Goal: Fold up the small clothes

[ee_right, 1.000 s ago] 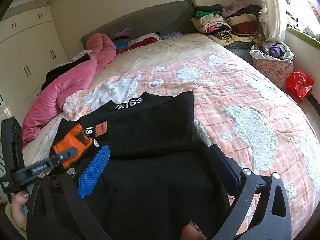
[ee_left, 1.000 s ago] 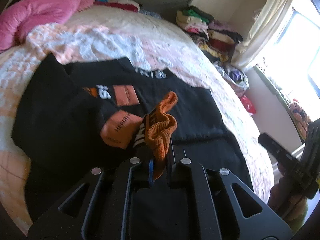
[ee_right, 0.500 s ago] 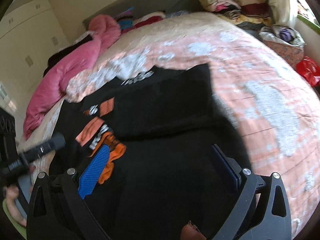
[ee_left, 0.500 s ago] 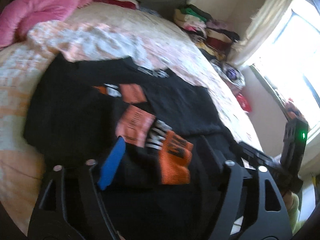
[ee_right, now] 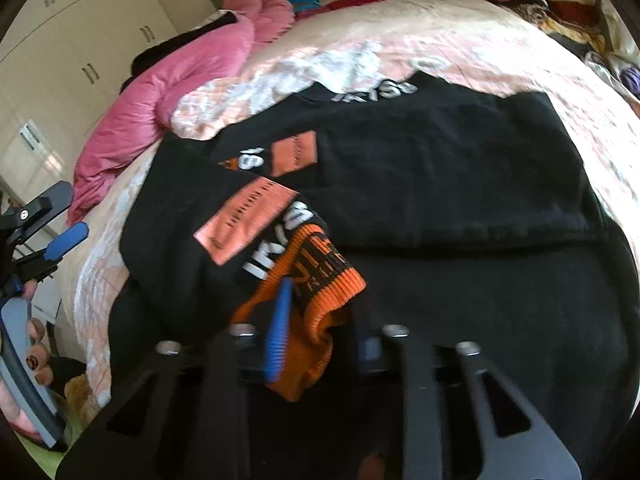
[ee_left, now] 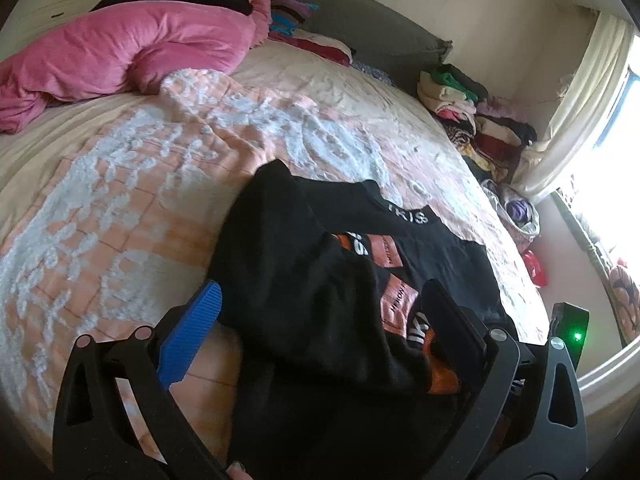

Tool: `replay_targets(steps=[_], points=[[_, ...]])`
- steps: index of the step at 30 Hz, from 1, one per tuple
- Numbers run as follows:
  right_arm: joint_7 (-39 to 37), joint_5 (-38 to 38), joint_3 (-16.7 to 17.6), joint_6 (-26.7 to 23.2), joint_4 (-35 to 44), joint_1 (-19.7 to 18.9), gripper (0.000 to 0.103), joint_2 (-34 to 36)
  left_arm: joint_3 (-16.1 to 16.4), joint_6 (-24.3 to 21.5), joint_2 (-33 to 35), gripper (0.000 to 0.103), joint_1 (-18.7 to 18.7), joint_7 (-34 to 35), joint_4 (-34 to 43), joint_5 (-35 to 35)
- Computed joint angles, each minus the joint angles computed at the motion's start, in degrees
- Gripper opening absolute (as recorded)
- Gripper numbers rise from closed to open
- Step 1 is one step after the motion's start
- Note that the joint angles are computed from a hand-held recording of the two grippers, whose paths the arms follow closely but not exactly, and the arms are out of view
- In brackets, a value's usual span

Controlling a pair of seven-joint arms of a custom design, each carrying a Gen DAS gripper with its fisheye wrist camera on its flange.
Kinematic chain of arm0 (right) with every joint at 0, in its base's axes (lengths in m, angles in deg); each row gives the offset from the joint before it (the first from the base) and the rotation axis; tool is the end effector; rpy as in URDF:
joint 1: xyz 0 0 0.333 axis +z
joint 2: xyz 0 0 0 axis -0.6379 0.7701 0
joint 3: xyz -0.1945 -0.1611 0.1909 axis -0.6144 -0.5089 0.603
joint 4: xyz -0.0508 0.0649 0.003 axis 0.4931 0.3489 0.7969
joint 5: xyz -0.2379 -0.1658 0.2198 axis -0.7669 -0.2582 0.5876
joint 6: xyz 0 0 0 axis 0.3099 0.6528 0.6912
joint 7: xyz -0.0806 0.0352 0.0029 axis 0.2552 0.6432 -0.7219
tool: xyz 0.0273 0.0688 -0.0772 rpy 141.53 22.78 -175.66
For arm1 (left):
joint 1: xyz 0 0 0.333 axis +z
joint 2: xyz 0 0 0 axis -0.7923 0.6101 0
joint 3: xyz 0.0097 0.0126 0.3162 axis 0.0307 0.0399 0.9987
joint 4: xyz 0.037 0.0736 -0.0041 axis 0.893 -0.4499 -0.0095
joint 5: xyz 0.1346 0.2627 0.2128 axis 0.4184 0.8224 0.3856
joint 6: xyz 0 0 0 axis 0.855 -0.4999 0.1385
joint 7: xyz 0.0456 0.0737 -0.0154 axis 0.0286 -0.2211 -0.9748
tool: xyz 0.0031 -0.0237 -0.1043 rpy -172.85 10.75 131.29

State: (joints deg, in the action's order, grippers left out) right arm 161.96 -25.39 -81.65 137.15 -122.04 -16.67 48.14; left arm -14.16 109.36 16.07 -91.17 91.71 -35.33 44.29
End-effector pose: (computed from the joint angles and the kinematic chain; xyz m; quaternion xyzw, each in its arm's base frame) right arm 0.4392 0.2475 0.4447 -0.6476 0.6760 -0.0978 0.3378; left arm 0.4735 -0.4668 0.4914 -0.6285 0.6518 -0.4127 0.0990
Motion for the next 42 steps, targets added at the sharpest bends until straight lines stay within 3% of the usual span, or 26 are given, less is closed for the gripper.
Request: replay_targets(steps=[5,13,19,22,27,31,42], points=[[11.84,-18.89,4.39,1.57,1.26,-6.4,0.012,-1.83,0.99,-1.34,-1.05,0.094,-0.51,-1.84,-0.51,3.29],[4.82,-22.27,1.7,2.59,5.35,-5.46,0.011,-4.91,0.5,0.91,-2.03,0.094,0.95,-5.52,-2.54,5.01],[10.53,-32.6,6.68,1.26,7.14,-15.35,0.011,-7.8,-0.28,0.34,-1.22,0.094,1.34,-4.92,-1.56,5.21],[11.89,-33.96,5.44,0.82,6.43,-16.0,0.011,-7.8,-0.41,-0.41,-0.46,0.094,1.05,-3.94,-0.72,4.81],[19.98,-41.11,8.07,1.58,4.92,-21.02,0.011,-8.07,-0.36,-1.49,0.72,0.094,0.27,-2.88,0.92,4.49],[24.65,-44.71,7.66,0.82,4.49,-21.57,0.011,-7.24,-0.26,-2.29,2.08,0.094,-0.39,-1.75,2.73,4.15],[30.73,-48.87,3.67,-1.57,3.94,-18.67,0.011,-5.42,-0.47,-5.42,6.71,0.094,-2.03,4.37,9.44,0.72]])
